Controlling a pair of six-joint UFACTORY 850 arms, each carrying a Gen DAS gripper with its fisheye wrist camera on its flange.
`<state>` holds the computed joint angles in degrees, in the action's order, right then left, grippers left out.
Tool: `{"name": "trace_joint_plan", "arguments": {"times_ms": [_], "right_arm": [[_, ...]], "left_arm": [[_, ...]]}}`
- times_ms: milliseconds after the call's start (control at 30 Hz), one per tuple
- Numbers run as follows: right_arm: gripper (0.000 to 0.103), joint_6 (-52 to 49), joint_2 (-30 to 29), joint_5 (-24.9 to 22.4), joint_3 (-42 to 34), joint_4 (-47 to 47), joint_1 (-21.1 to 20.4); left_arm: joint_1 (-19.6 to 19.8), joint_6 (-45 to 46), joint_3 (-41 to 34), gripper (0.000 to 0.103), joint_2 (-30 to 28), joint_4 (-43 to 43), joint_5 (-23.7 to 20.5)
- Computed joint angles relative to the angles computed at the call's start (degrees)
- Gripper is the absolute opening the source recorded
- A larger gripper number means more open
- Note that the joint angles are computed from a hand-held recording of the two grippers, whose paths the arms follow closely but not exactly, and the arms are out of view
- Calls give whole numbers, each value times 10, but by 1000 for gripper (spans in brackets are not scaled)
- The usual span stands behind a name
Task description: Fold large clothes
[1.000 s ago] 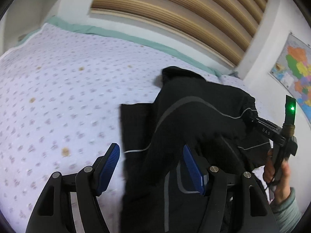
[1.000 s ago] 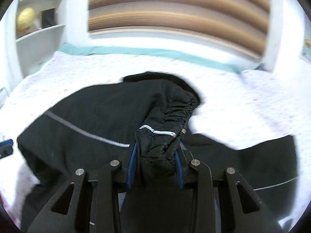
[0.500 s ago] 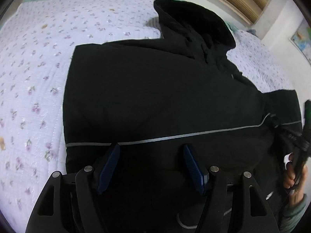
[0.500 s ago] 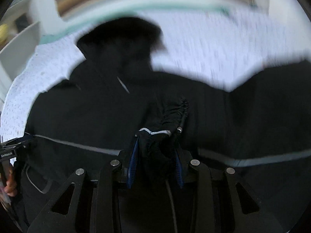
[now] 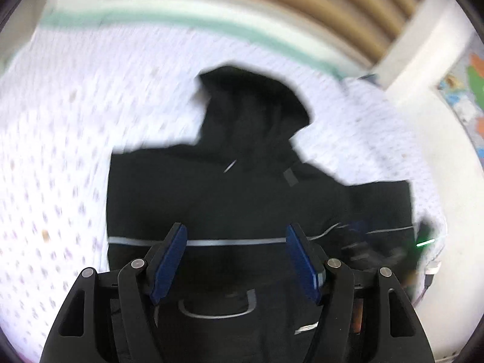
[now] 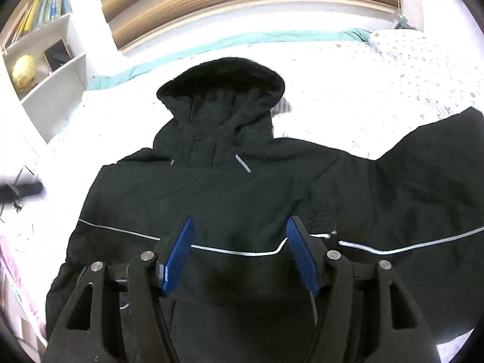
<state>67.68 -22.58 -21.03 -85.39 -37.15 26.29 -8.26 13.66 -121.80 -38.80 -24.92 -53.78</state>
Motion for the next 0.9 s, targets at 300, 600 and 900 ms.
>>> {"name": "trace_joint_plan", "arguments": {"times_ms": [300,600,900], "right_arm": [[66,161,-45,-35,30,-180,21],[72,217,-82,-79,4,-259,33],[73,185,-70,-98,11,-209,43]], "left_arm": [[-39,-17,131,70,6,89,181],[-30,207,258,73,5,-86,344],[-49,17,268,74,19,135,345]]}}
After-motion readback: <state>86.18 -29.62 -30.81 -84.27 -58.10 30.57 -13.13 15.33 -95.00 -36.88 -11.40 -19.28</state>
